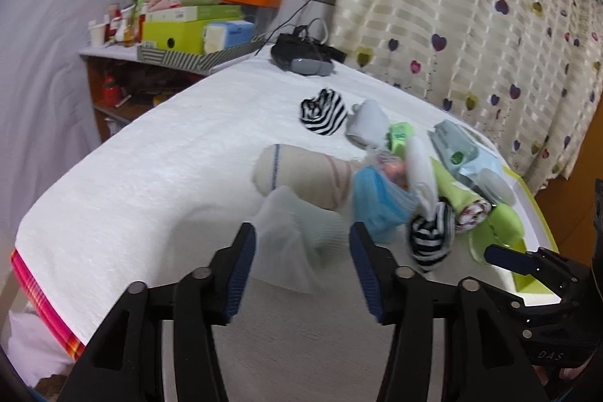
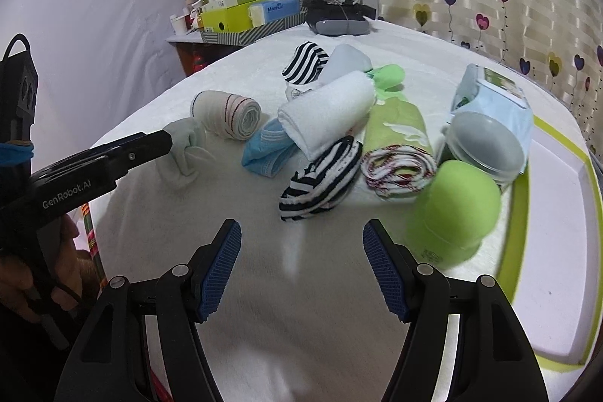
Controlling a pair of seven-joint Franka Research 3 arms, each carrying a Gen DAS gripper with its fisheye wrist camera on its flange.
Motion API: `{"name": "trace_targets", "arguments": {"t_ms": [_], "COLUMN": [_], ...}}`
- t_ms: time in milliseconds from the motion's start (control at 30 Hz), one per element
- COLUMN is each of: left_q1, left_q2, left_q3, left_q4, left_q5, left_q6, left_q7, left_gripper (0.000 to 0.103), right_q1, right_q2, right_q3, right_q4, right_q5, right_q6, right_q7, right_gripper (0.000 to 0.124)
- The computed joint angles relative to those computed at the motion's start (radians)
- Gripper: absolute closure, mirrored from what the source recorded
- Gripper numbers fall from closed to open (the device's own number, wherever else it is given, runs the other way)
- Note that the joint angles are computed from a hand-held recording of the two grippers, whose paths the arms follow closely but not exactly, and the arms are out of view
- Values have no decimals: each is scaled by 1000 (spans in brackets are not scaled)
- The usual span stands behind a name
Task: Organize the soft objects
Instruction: 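Grasp the black-white striped sock with the right gripper while the left grasps the light-blue sock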
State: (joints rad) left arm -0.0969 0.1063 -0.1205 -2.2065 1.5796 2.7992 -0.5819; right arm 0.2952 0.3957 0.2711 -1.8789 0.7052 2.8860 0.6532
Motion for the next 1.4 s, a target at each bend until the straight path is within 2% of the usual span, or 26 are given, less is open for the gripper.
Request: {"name": "trace_targets", "arguments": {"t_ms": [233, 333, 567, 667, 900, 1000, 1067, 1233, 1400], "left_q1": [16, 10, 8, 13, 19, 17, 14, 10, 3], "left_q2": [46, 66, 85, 89, 108, 110, 109, 92, 66], "left_q3": [18, 19, 38, 43, 52, 54, 56, 56, 42], "left_q4": [27, 40, 54, 54, 64, 64, 63, 45, 25], "left_q5": [-22, -59, -40, -25, -52, -67, -73, -62, -44], "left_q6": [49, 52, 89, 109, 137, 139, 136, 136, 122], "left_q7": [39, 81, 75, 65, 103, 122, 123, 82, 33], "left_gripper": [42, 42, 42, 42, 42, 42, 46, 57, 63], "right_q1": [56, 78, 125, 145, 183, 165, 152, 92, 16], "right_q2": [45, 59, 92, 102, 150, 158, 154, 131, 91], "right_q3": [-51, -72, -124, -144, -188, -169, -155, -92, -11], "right_q4": [50, 67, 106, 116, 178, 184, 177, 139, 77], "right_q5": [-110, -165, -295, -342, -456, -466, -464, -414, -305], "right_q6": [-9, -11, -18, 5, -18, -16, -10, 1, 19], "right_q7": [115, 178, 343, 411, 548, 555, 549, 482, 362], "right_gripper": [56, 56, 56, 56, 85, 99, 103, 108, 109]}}
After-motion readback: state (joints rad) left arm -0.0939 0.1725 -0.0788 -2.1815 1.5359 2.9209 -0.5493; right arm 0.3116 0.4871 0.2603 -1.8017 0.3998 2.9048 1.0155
